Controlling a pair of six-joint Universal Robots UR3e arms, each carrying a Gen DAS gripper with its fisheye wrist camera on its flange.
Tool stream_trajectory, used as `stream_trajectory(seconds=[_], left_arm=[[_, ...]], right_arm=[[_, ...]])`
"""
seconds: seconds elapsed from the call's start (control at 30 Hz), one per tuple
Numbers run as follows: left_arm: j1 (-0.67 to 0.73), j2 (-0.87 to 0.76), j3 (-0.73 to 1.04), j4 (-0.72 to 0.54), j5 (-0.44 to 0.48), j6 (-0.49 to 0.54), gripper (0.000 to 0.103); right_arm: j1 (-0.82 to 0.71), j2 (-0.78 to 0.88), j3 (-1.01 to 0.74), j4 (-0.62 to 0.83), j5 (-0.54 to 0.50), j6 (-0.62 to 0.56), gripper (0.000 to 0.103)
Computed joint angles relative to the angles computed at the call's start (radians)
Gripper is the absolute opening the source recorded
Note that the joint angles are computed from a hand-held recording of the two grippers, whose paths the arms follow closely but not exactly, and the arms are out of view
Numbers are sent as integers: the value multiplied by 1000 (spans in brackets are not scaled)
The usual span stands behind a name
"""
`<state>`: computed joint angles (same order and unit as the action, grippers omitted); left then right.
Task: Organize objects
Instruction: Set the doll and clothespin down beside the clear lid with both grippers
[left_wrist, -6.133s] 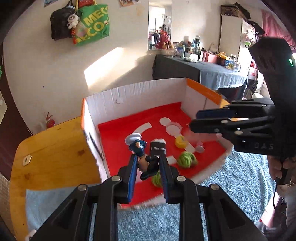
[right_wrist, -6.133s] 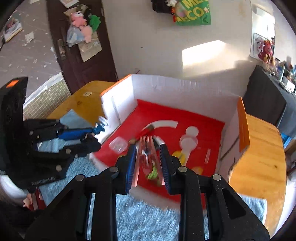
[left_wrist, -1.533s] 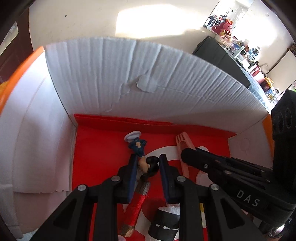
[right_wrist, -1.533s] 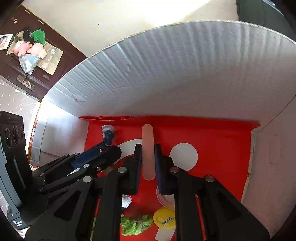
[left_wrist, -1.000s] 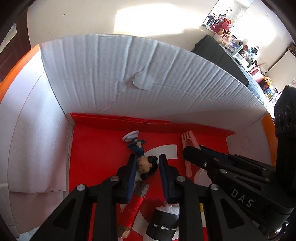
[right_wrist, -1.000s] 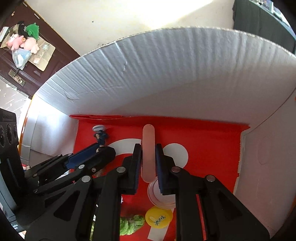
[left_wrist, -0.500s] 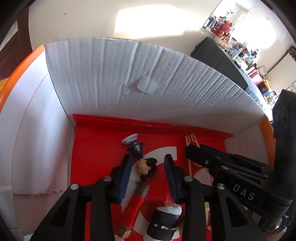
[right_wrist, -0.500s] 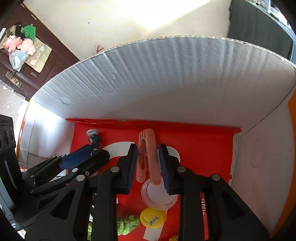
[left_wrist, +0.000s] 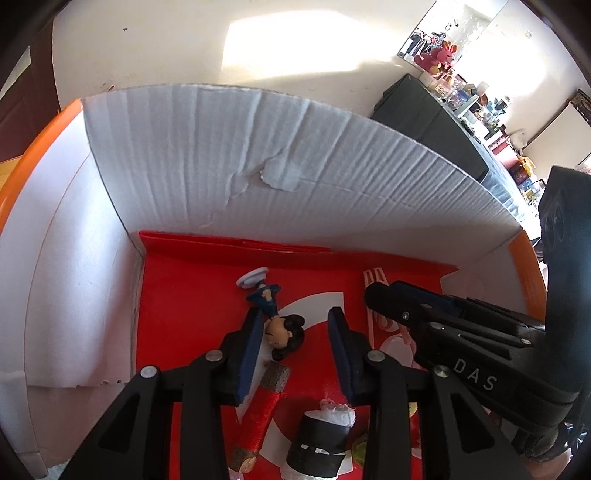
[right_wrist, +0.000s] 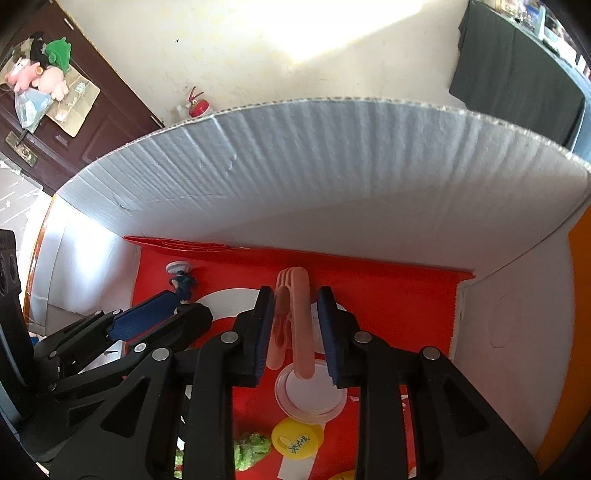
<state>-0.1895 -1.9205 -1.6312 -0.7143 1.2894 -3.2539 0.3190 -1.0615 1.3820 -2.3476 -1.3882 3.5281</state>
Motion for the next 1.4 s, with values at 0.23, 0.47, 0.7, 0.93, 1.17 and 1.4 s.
stream_trajectory(seconds=[0.23,0.47,0.7,0.93,1.17,1.4], left_arm=[[7,16,-23,8,-6,13,38],[14,47,-53,19,-8,28,43],[19,79,-74,21,-10,44,43],[22,95,-91,22,-7,53,43],[25,103,-105,21,-9,52,43],[24,127,-128,23,-15,65,43]], right_arm=[[7,-6,-22,45,-13,-25,24],[36,-2,-65,99,-45,-28,24],[73,11,-117,174,-102,-38,24],[89,2,-123,189,-121,-32,24],[99,-20,-108,213,-147,-44,24],[116,-45,-57,195,-187,-39,24]])
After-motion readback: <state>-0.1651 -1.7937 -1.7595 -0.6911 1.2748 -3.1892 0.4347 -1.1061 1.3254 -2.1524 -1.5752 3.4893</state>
